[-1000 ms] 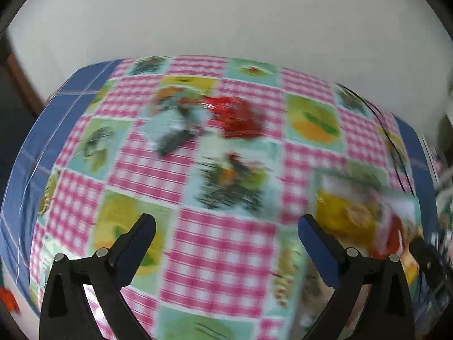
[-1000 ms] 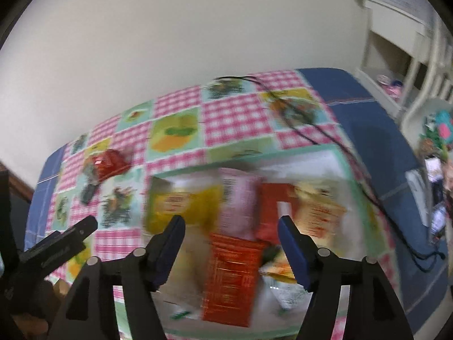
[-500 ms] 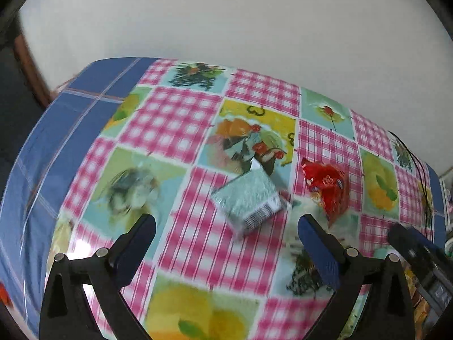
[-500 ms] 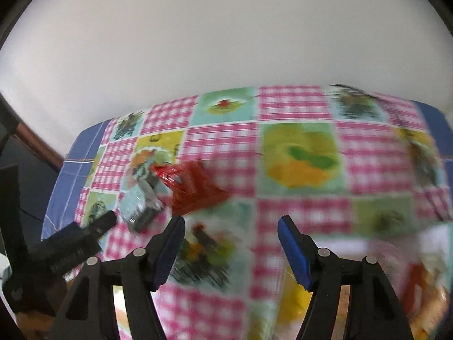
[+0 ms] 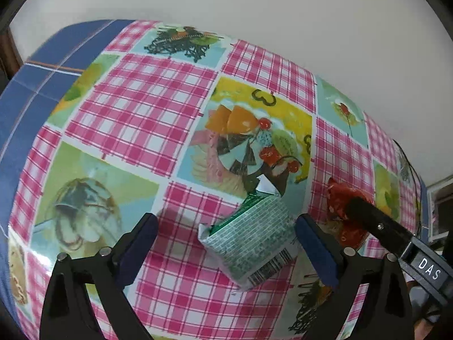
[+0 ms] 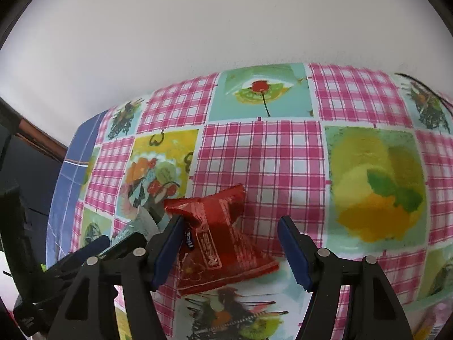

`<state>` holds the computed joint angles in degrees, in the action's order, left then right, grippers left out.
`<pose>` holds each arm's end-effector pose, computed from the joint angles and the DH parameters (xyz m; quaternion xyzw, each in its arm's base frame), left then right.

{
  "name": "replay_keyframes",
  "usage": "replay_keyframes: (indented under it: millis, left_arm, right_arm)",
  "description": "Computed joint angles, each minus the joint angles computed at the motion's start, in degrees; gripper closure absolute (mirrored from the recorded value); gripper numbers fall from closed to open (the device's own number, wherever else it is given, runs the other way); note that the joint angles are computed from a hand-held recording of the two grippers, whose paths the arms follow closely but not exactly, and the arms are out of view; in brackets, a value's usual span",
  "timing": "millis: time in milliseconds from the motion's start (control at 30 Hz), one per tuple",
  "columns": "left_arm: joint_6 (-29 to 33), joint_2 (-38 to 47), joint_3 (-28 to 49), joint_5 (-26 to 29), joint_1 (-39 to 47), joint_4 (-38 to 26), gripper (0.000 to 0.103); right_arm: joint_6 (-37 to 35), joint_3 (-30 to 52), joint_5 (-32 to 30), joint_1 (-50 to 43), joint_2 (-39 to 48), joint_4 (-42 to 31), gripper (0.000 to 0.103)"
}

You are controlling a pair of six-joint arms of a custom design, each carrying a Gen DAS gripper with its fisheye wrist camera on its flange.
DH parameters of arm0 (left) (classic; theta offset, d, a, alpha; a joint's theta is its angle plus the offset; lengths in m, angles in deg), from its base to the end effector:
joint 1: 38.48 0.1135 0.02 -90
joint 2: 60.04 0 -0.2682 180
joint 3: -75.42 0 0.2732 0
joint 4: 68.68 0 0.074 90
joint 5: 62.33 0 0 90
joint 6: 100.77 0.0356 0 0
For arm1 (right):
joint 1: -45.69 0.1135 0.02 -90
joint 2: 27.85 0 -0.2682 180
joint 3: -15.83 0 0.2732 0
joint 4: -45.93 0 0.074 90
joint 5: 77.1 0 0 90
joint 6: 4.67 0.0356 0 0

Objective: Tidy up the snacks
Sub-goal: 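Close the left gripper on the green packet while the right grasps the red packet, then carry both packets over the white tray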

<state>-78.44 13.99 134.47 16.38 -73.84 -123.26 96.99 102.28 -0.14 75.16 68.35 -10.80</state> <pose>0.2064 -0.1379 0.1987 -0.2893 0.9358 -0.0780 0.1857 0.3109 0.1849 0.2342 -0.1734 0.9574 0.1752 0.1505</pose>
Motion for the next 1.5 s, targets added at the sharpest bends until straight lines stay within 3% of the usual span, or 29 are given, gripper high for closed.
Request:
replay_keyframes:
  millis: [133,200,467,600,800,967,1133,1233,1367,1500]
  left_arm:
    - [0.92,0.47,0.37,-0.41,-1.08,0.84,0.017]
    - [1.28,1.12,1.1,-0.86,-1.96,0.4,0.036]
    - [-5.44,3.17,3.84,-3.27,-8.61,-3.07,0.043]
    - [-14.34,2.41,5.1,-5.13,-15.34,-6.22,0.043]
    - [-26.05,5.08,14.23,-10.9,-28.46,-13.4,0.043]
    - [-29.16,12.73,28.91,-14.99,-37.29,-21.56,0.043]
    - [-29.26,19.68,38.94,-15.91,-42.49,-23.11,0.043]
    - [-28.9,24.52,44.84,-15.34,-44.37,-24.25,0.043]
    - [-28.12,29.72,49.66,-12.68,-45.72,-22.65,0.043]
    - [-28.51,32.81,50.54,-9.55,-45.92,-19.5,0.043]
  right_arm:
    - [0.34,-0.86,-1.98,-0.47,-0.46,0.04,0.049]
    - [0.68,-2.05,-3.7,-0.83,-1.2,0.77,0.053]
    - [0.15,-5.81,-3.28,-1.16,-6.64,-1.33,0.065]
    - [-0.1,-9.92,-5.1,-2.34,-13.75,-4.3,0.066]
    - [-2.25,-14.55,-8.14,-8.15,-28.94,-13.06,0.066]
    - [-11.68,-13.16,-10.19,-19.19,-39.42,-24.53,0.066]
    - [-28.71,-10.43,-14.1,-39.74,-43.54,-36.63,0.066]
    - [-42.53,-9.79,-16.95,-55.1,-42.97,-42.96,0.066]
    - [-52.86,-10.99,-16.0,-66.8,-41.46,-45.19,0.066]
    - [-57.12,-14.37,-14.69,-72.29,-40.66,-44.09,0.066]
